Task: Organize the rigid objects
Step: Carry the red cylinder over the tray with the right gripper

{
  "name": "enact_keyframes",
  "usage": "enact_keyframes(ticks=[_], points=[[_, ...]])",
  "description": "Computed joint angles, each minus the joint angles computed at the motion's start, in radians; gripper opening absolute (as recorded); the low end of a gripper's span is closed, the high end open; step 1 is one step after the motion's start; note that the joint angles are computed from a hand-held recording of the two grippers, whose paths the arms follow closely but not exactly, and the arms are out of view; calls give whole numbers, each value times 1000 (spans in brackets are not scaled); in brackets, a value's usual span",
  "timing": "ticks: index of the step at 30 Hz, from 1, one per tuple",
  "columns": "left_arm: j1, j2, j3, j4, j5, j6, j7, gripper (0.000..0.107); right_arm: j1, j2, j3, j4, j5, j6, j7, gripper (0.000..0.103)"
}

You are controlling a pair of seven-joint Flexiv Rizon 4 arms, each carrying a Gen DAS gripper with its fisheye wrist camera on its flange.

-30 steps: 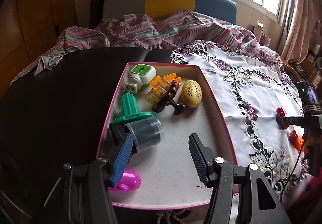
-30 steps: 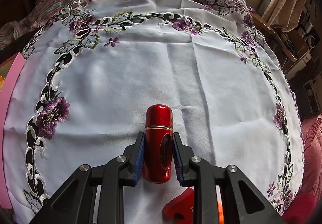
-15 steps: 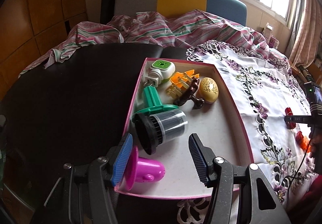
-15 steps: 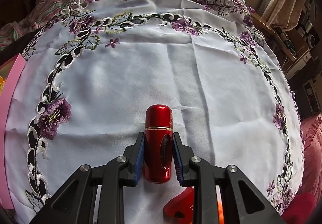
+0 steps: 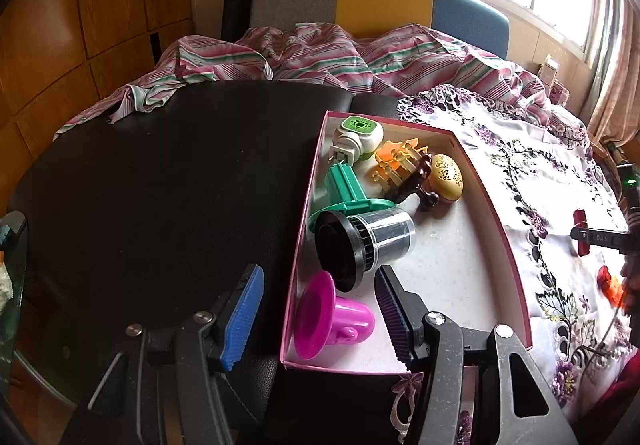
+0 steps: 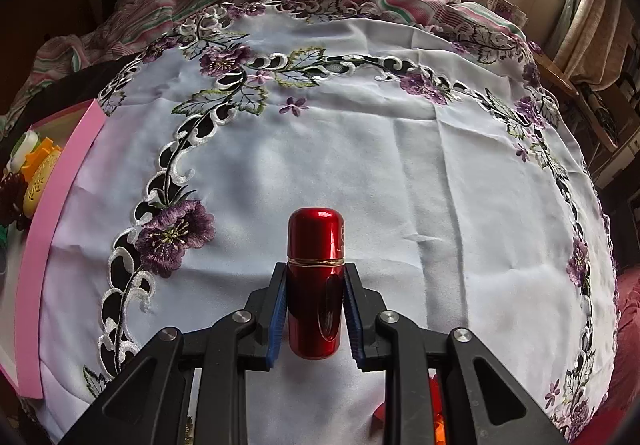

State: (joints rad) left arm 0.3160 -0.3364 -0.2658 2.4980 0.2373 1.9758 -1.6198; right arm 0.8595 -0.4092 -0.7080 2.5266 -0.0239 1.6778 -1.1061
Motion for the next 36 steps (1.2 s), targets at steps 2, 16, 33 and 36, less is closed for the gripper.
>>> enact_keyframes(ticks=[2,16,33,36], points=[[5,4,-1,2,3,0,0,59,2,0,4,0,-4,-2,-3,25],[57,6,-11,11,28,9,-17,59,28,108,187,-44,-91,22,23,25],[169,-15,-73,18,74,16,-55,59,-216,42,590,-215,-265,-91,123,25],[173,-14,-77,18,75,16,-56,59,-283,18,667,-254,-287,-138,127,25]])
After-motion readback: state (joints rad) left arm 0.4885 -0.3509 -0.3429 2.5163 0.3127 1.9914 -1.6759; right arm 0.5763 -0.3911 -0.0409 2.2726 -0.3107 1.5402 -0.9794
